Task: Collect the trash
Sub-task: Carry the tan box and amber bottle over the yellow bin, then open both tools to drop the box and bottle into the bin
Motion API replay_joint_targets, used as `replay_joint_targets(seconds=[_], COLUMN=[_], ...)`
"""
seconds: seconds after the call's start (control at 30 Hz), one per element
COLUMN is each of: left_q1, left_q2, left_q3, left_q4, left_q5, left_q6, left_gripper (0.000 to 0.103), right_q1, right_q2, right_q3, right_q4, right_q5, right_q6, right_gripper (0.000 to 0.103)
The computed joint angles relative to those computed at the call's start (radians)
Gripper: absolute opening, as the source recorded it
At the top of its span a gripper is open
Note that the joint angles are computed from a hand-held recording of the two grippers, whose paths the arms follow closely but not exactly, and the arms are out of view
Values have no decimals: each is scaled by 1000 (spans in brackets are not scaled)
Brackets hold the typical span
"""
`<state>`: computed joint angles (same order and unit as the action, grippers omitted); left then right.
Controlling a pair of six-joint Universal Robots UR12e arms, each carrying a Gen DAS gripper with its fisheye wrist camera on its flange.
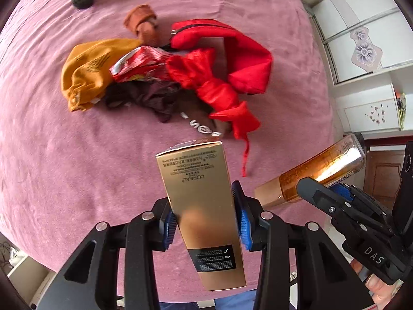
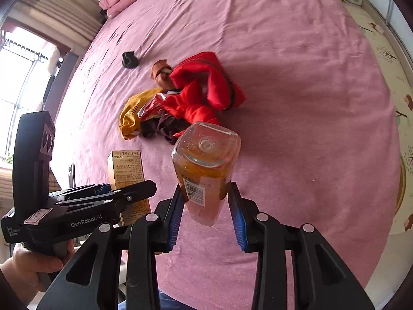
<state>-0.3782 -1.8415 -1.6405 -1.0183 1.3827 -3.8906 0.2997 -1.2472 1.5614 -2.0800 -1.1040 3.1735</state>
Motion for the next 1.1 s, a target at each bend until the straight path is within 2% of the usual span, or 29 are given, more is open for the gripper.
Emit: replay_joint_targets(seconds=[0.13,0.33,0.73,0.9,1.1], left_q1=[-46,-93,-174,-200,-222], left_q2=[-80,-201,-457,-569,-744], left_q3=[128,305,718,910,1216], left_q4=[-46,-115,-292,-379,-523], left_q5=[-1,-24,-66,-85,-114], left_q6=[48,143,310,354,395], left_gripper=[39,39,39,39,39], right_q1=[-52,-144,-310,-372,-428], right_q2=[-38,-102,-184,-201,-197], right_q3=[51,137,250,274,276], right_q4=[-43,-94,-149,-151,-156], right_q5=[-8,-23,-63,-77,-108], right_q6=[55,124,205,212,197], right_gripper=[34,34,34,34,34])
